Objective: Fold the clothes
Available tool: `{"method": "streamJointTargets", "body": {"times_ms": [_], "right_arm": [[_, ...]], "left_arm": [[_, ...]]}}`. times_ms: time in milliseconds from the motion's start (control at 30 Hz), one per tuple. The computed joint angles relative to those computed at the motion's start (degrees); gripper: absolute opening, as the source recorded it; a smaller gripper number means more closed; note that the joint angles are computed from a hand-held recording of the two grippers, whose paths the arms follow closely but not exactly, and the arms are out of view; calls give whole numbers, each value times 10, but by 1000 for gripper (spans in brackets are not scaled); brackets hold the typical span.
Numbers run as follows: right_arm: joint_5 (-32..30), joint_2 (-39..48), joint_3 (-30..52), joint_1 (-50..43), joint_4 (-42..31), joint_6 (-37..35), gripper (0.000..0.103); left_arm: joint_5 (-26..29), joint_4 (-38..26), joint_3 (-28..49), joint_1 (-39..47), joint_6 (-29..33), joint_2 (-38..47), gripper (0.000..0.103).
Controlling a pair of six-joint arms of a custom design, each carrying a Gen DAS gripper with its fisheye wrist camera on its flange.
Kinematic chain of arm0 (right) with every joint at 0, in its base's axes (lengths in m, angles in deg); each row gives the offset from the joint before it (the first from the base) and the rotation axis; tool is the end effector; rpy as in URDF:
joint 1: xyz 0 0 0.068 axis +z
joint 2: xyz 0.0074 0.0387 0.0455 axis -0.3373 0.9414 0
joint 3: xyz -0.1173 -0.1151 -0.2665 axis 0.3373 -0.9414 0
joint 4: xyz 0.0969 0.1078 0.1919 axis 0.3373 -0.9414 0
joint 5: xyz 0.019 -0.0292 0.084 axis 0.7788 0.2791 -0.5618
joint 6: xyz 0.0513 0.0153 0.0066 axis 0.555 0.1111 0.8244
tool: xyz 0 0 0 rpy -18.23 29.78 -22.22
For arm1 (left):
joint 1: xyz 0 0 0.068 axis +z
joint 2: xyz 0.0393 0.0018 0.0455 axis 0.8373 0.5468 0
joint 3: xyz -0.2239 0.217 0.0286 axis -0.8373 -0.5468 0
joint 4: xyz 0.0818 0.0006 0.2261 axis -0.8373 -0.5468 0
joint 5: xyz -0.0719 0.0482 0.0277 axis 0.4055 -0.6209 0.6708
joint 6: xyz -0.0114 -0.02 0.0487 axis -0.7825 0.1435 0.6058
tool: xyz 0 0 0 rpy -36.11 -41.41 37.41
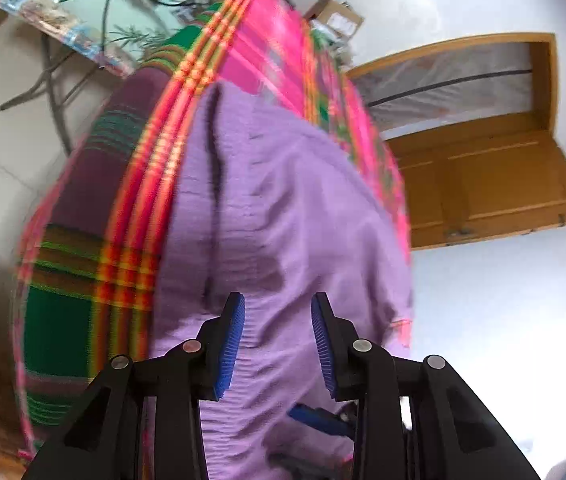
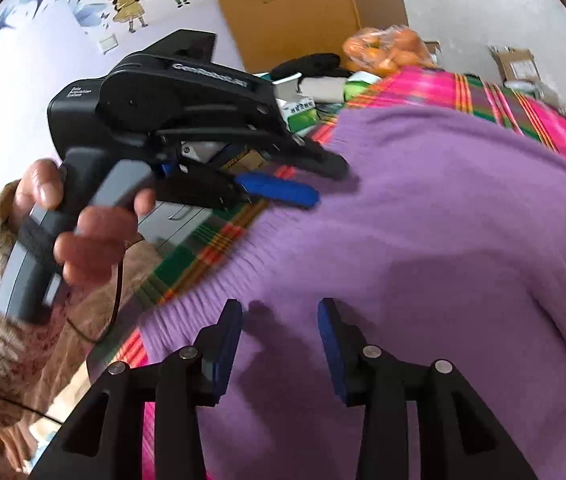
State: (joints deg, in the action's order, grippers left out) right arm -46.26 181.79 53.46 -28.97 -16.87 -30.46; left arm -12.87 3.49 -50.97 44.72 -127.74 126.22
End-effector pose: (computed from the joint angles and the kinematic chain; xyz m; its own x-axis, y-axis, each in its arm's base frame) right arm 0.2506 -0.0169 0.0555 -0.5042 -0.6111 -0.6102 -0.8560 0.4473 0.2593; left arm 0.2608 -0.0698 0.0431 -0.7251 -0.6752 -0.1357 -0.3441 0.5258 -0.7779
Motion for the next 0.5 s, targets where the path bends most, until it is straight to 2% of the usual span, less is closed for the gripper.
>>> {"method": "streamJointTargets", "body": {"times_ms": [167,267,333,433,500], "right_arm": [[22,0,-39,73,120,126,51],[34,-6,-66,90,179,168,56],[47,-10,-95,91,234,171,56],[72,2,-156,99,362,159,52],[74,8,-168,91,388,157,47]], "left_arm": [[-6,0,-16,0,10,1,35],[-8,6,-26,-2,12,2,35],[-12,-3,-26,-2,20,-2,35],[-12,6,-28,-4,17,3,35],[-7,19,-34,0,18,10,35]]}}
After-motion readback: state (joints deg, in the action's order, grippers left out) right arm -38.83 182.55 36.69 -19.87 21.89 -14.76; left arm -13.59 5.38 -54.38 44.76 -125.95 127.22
